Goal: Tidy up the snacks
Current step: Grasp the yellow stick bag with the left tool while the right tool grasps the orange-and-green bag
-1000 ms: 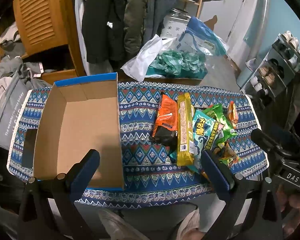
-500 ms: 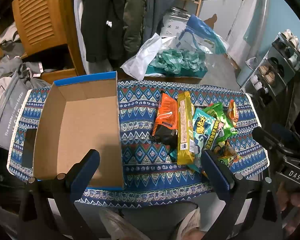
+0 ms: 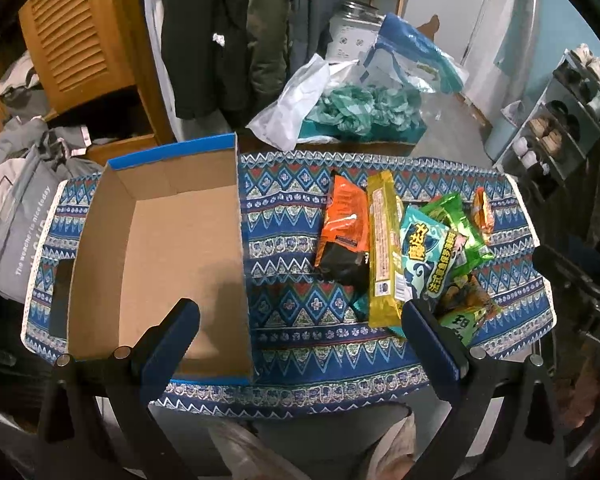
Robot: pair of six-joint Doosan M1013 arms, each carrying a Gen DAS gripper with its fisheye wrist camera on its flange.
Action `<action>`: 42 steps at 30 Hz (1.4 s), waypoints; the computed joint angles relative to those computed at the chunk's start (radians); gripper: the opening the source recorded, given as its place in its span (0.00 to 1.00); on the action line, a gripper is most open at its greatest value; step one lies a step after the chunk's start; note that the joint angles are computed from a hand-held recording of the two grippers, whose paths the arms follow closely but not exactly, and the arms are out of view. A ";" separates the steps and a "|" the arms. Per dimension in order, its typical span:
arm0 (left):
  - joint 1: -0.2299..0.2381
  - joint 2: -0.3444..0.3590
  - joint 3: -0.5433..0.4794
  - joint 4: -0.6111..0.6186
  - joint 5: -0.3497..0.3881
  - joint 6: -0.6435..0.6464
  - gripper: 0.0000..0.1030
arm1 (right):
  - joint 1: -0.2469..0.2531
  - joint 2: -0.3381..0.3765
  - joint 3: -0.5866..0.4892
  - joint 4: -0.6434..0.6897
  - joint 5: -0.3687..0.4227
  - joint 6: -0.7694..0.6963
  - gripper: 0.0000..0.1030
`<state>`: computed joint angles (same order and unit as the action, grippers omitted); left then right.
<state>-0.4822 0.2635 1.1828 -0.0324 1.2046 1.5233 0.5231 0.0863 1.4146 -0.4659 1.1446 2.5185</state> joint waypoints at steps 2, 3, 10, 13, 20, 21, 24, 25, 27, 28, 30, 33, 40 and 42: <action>-0.002 0.007 -0.007 -0.001 0.011 -0.003 0.99 | -0.011 0.000 0.001 0.018 0.013 -0.002 0.98; -0.002 0.009 -0.008 -0.006 0.013 -0.004 0.99 | -0.015 -0.001 0.004 0.027 0.017 -0.001 0.98; -0.014 0.026 -0.008 -0.020 0.041 0.010 0.99 | -0.034 0.001 0.023 0.045 0.074 0.010 0.98; -0.025 0.032 0.000 -0.008 0.046 0.008 0.99 | -0.050 -0.008 0.046 0.089 0.071 0.027 0.98; -0.045 0.049 0.016 0.007 0.073 0.009 0.99 | -0.078 -0.015 0.098 0.175 0.084 0.067 0.98; -0.048 0.054 0.014 0.004 0.080 0.008 0.99 | -0.081 -0.015 0.105 0.191 0.082 0.076 0.98; -0.055 0.062 0.018 0.010 0.079 0.000 0.99 | -0.093 -0.011 0.123 0.242 0.081 0.090 0.98; -0.057 0.063 0.021 0.011 0.072 -0.003 0.99 | -0.097 -0.009 0.127 0.253 0.081 0.094 0.98; -0.061 0.066 0.025 0.021 0.064 -0.007 0.99 | -0.100 -0.003 0.133 0.267 0.085 0.104 0.98; -0.064 0.070 0.025 0.029 0.064 -0.011 0.99 | -0.100 0.002 0.135 0.272 0.088 0.108 0.98; -0.067 0.076 0.024 0.037 0.061 -0.016 0.99 | -0.102 0.009 0.138 0.277 0.096 0.115 0.98; -0.069 0.086 0.020 0.042 0.065 -0.024 0.99 | -0.107 0.019 0.140 0.287 0.104 0.126 0.98; -0.067 0.119 -0.008 0.037 0.070 -0.043 0.99 | -0.121 0.047 0.147 0.326 0.121 0.155 0.98; -0.067 0.131 -0.022 0.030 0.076 -0.048 0.99 | -0.126 0.053 0.151 0.338 0.123 0.166 0.98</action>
<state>-0.5488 0.3948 1.1611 -0.0022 1.2801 1.4754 0.3975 0.1397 1.5654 -0.1279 1.2674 2.6849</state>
